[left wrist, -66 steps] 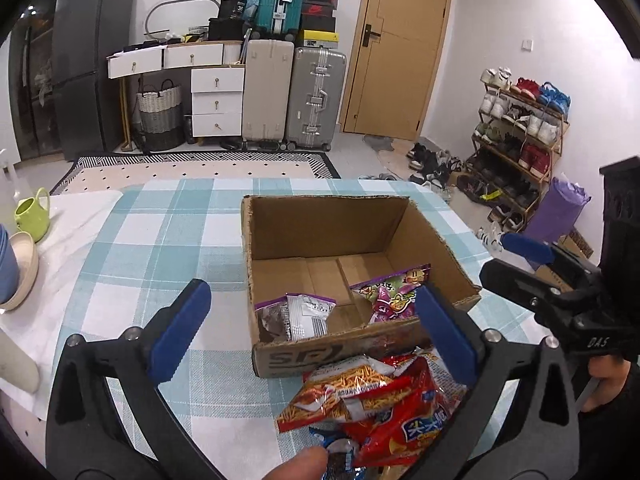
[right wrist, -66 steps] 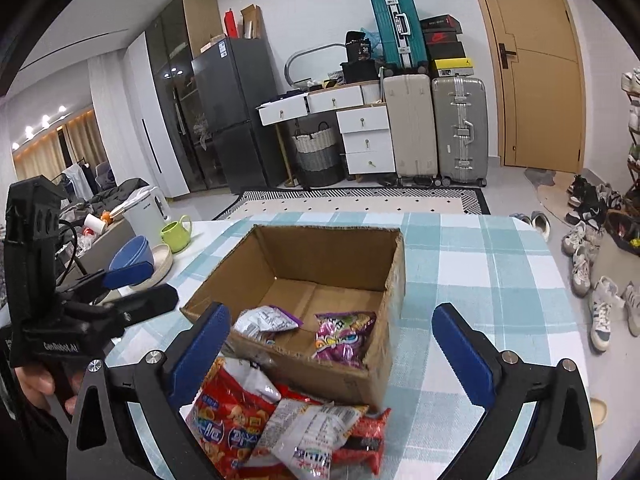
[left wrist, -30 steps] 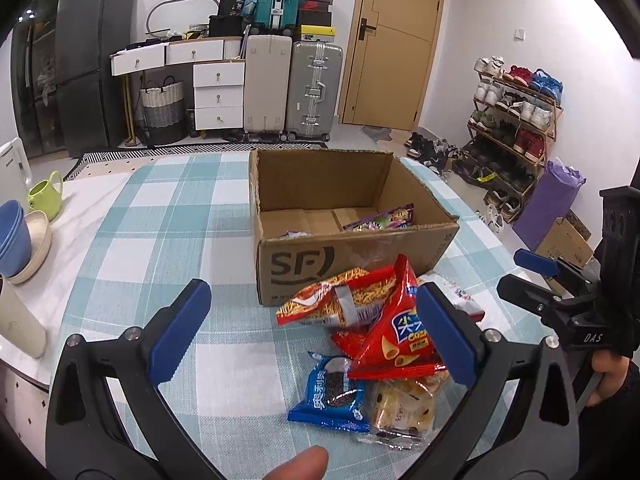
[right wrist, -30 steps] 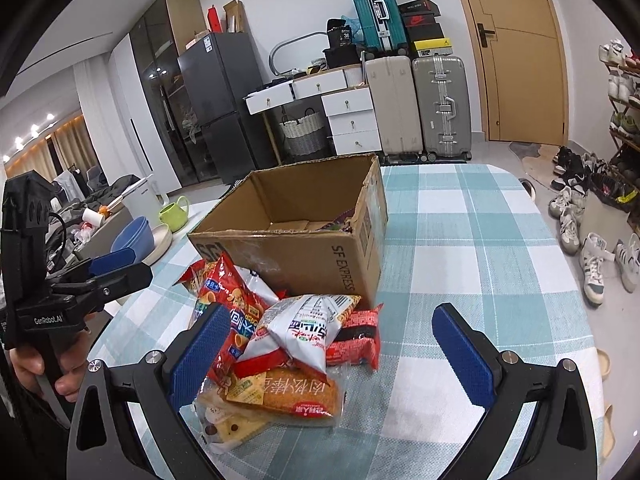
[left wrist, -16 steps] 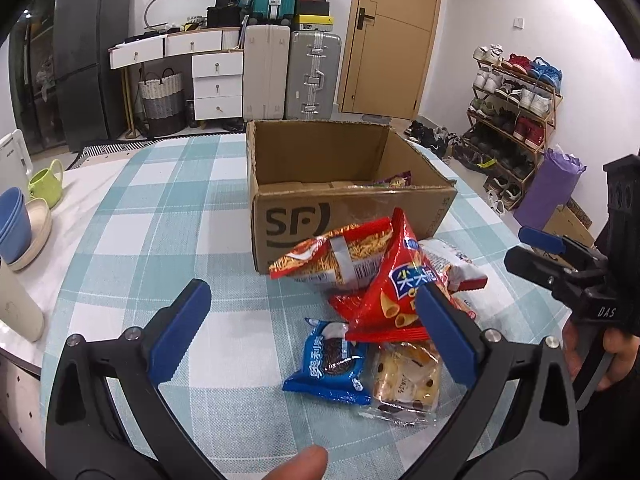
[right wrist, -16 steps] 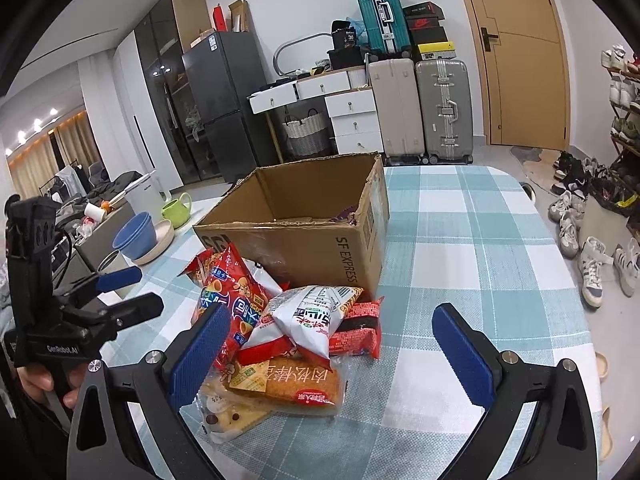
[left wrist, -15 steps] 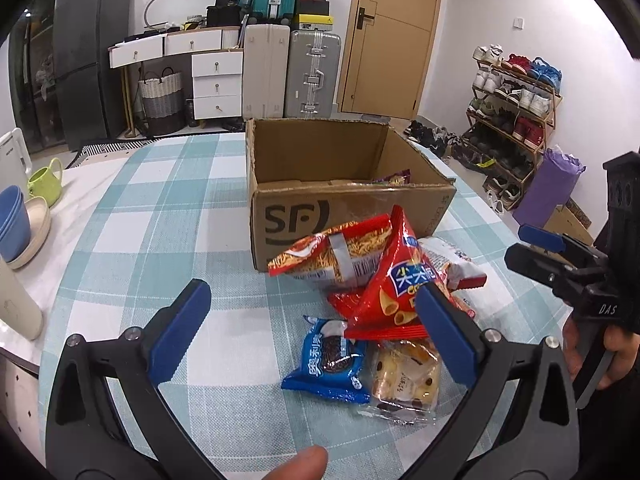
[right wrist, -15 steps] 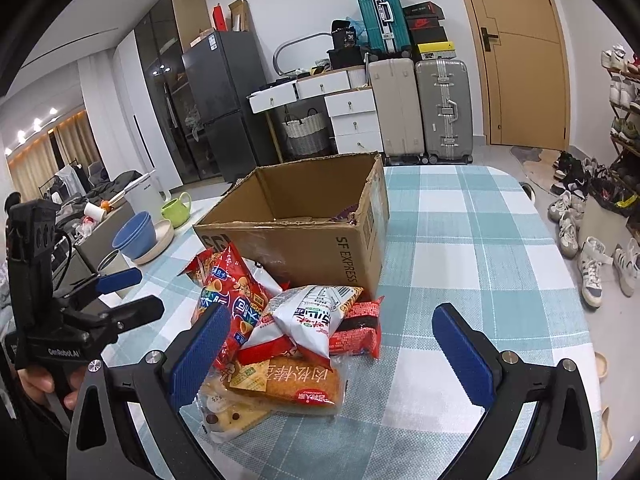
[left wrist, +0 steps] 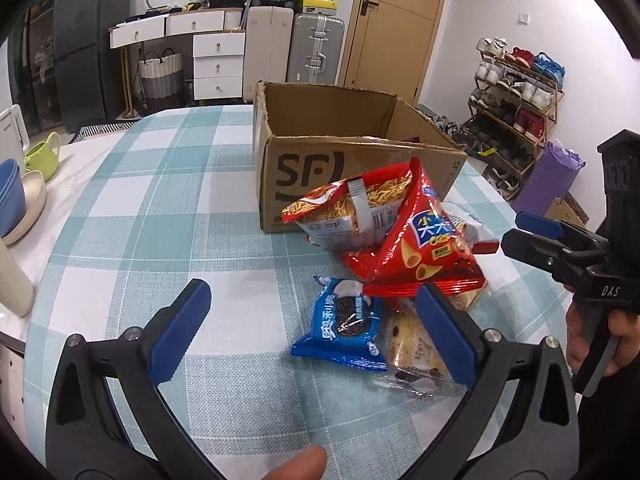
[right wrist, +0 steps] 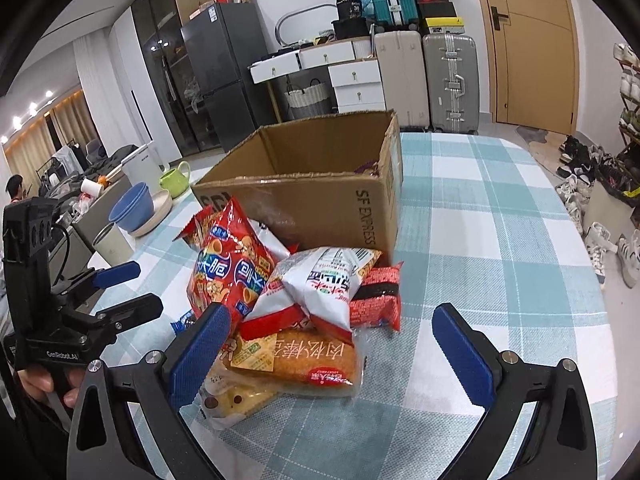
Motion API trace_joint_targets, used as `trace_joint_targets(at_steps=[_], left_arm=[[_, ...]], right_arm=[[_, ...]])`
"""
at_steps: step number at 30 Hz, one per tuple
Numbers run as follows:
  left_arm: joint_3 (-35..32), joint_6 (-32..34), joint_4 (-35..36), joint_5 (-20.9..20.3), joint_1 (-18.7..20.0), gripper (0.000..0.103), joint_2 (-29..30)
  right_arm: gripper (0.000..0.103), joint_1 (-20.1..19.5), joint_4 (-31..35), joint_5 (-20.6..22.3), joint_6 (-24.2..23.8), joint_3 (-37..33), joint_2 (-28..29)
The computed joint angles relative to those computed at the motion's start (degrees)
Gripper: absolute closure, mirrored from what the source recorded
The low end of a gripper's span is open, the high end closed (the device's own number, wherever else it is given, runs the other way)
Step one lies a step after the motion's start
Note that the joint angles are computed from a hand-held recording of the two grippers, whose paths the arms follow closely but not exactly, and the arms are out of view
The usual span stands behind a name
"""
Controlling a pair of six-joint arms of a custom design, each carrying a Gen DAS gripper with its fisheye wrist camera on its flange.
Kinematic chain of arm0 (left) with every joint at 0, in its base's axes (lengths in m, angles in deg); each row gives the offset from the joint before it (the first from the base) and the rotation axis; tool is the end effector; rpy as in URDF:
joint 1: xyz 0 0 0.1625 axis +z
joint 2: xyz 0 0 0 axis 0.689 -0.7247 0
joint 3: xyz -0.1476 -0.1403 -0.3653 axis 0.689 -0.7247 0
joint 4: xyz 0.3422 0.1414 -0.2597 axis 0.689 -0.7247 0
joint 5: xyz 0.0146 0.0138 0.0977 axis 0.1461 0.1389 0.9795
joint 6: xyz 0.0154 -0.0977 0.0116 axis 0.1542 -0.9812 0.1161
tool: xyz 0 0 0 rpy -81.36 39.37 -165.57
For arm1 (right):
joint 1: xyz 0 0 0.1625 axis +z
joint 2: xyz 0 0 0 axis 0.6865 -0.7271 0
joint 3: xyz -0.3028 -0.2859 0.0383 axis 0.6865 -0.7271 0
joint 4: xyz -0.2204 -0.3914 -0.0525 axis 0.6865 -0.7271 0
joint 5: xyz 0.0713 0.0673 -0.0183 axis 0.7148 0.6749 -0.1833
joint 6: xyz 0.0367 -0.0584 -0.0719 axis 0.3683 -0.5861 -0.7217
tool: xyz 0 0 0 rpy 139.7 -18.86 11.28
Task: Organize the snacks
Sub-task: 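Move both tools back down to the remaining snack pile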
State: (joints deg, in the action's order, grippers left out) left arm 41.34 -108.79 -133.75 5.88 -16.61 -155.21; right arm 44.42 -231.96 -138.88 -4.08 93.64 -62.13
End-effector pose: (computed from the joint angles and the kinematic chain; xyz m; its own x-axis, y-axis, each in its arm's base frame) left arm -0.2876 -0.3932 0.3023 -0.7939 -0.1253 -0.5950 0.3777 0.6652 -0.6441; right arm 0.1056 -0.6405 0.2456 -0.6556 -0.6307 0.4153 -0.7535 0.5819 -0.3060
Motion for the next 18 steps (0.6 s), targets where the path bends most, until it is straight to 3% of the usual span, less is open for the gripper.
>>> trace_joint_targets(at_steps=[8, 18], left_arm=[[0.8, 1.5, -1.8, -2.9, 3.0, 0.001, -0.5], [1.8, 7.4, -9.2, -7.3, 6.5, 0.001, 1.1]], right_arm=[[0.001, 0.1, 0.5, -3.1, -0.6, -0.5, 1.5], [0.001, -0.5, 1.8, -3.1, -1.1, -1.6, 1.3]])
